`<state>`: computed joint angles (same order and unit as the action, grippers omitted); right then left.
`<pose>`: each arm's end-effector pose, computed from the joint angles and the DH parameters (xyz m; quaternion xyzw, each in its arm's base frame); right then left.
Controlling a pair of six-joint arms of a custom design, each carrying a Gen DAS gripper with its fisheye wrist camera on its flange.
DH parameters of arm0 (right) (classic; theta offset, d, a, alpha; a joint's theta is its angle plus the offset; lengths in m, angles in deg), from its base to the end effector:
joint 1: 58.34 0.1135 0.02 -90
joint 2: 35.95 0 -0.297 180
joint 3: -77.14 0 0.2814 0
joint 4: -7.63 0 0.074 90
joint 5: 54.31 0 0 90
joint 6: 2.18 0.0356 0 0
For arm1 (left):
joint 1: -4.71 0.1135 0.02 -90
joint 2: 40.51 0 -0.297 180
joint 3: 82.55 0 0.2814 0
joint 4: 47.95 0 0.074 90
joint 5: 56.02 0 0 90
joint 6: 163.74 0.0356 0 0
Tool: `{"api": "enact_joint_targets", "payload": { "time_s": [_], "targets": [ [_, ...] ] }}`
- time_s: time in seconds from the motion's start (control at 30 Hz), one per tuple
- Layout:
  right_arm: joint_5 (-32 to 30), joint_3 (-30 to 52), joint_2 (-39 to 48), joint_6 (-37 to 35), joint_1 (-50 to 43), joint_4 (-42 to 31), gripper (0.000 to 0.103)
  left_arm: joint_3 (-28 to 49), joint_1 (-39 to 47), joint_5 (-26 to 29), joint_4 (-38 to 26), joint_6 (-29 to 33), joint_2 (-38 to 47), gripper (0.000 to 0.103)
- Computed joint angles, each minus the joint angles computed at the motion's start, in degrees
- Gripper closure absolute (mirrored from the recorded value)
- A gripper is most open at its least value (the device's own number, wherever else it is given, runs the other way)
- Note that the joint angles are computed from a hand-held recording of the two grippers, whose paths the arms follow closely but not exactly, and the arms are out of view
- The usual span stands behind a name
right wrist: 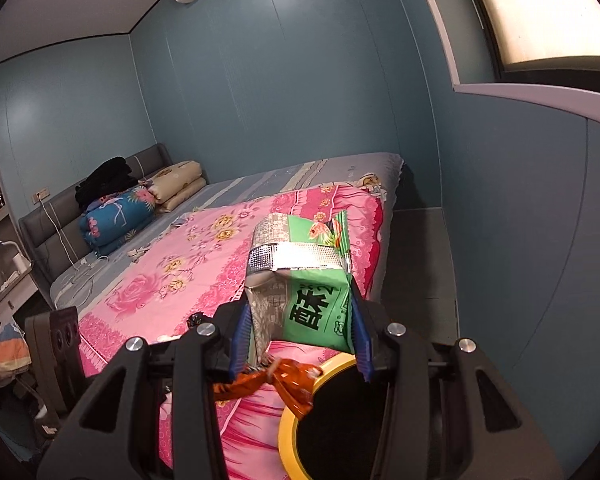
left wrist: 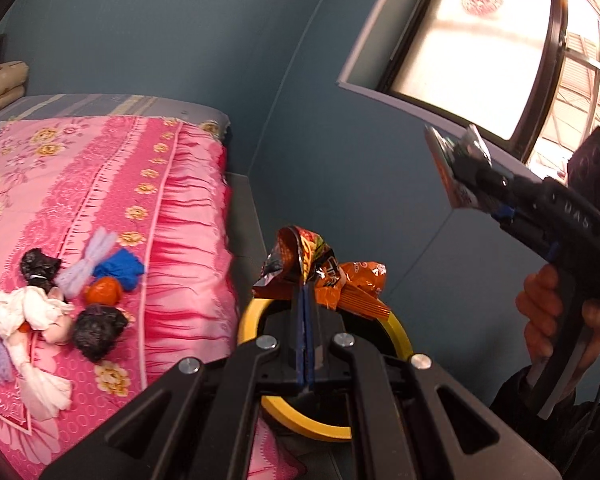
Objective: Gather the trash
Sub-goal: 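Carry the orange wrapper and green packet over the yellow-rimmed bin, then open left tool over bin while right tool drops green packet in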
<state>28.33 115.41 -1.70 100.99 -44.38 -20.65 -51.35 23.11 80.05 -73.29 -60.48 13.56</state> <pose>0.1492 0.0418 0.2555 -0.0406 0.8379 0.1794 0.5139 0.1701 0.0296 0.1710 0.1009 0.8651 -0.2622 0.4155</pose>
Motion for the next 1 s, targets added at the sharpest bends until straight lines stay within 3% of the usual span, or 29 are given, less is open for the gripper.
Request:
{"api": "enact_joint_targets", "payload": {
  "time_s": [0.3, 0.63, 0.73, 0.8, 0.87, 1.0],
  "targets": [
    [-8.7, 0.4, 5.2, -0.5, -9.8, 1.8, 0.062, -2.4, -11.9, -7.6, 8.5, -5.6, 6.0, 0.103],
    [-10.8, 0.6, 9.6, 0.1, -11.5, 4.6, 0.053, -3.3, -18.5, -10.7, 12.7, -8.0, 8.6, 0.102],
    [-11.3, 0.9, 10.2, 0.0, -12.6, 5.1, 0.049, -3.6, -18.1, -10.5, 12.8, -7.8, 8.5, 0.093],
    [-11.3, 0.7, 10.1, 0.3, -12.9, 5.4, 0.047, -3.9, -17.7, -10.5, 12.8, -7.9, 8.1, 0.075],
    [-10.6, 0.6, 10.2, 0.9, -12.5, 5.6, 0.046, -4.2, -17.4, -10.6, 13.3, -8.5, 7.6, 0.065],
    [-11.8, 0.3, 9.8, 1.2, -13.5, 5.3, 0.041, -4.1, -16.3, -10.2, 12.7, -8.5, 7.2, 0.054]
  ]
}}
